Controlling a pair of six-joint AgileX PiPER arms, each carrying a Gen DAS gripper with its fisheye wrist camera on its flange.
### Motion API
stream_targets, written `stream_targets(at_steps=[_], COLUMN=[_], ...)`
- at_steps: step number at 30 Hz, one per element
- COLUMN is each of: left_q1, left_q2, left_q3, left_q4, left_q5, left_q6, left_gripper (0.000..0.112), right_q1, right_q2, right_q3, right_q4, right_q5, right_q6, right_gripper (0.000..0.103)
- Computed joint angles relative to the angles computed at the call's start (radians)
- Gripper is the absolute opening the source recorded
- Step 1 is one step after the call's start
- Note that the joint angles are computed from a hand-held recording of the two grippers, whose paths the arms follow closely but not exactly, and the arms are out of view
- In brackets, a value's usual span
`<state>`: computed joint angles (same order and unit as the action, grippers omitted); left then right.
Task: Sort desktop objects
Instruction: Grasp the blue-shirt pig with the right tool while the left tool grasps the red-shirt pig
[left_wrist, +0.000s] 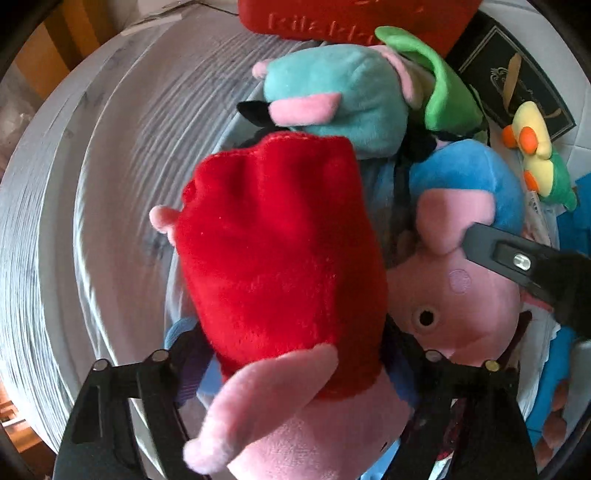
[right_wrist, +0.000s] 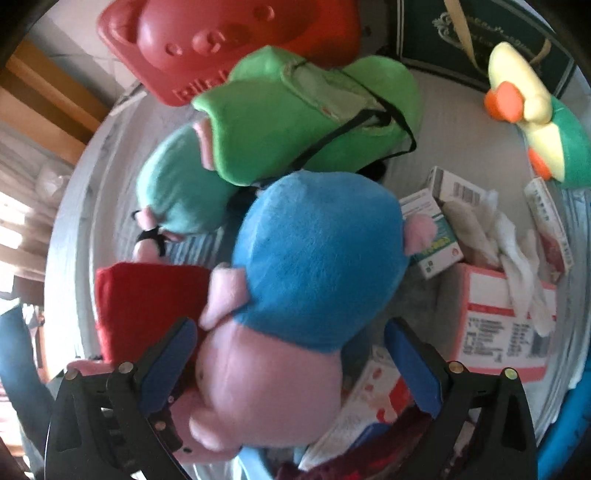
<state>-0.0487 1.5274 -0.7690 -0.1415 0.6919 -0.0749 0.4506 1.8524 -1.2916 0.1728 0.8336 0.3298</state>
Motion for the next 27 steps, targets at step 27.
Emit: stream_targets(at_steps=[27], left_q1=[-0.677], left_q2=[-0.602], left_q3=[-0.119], left_q4=[0.618], left_q5=[0.342], left_q6=[-0.697], left_gripper=[0.067], right_q1=[0.201], right_q2=[-0.683], right_q3=[0.187], right_q4=[-0.488], right_q5=[0.12], right_q6=[0.413], right_gripper=[0.066])
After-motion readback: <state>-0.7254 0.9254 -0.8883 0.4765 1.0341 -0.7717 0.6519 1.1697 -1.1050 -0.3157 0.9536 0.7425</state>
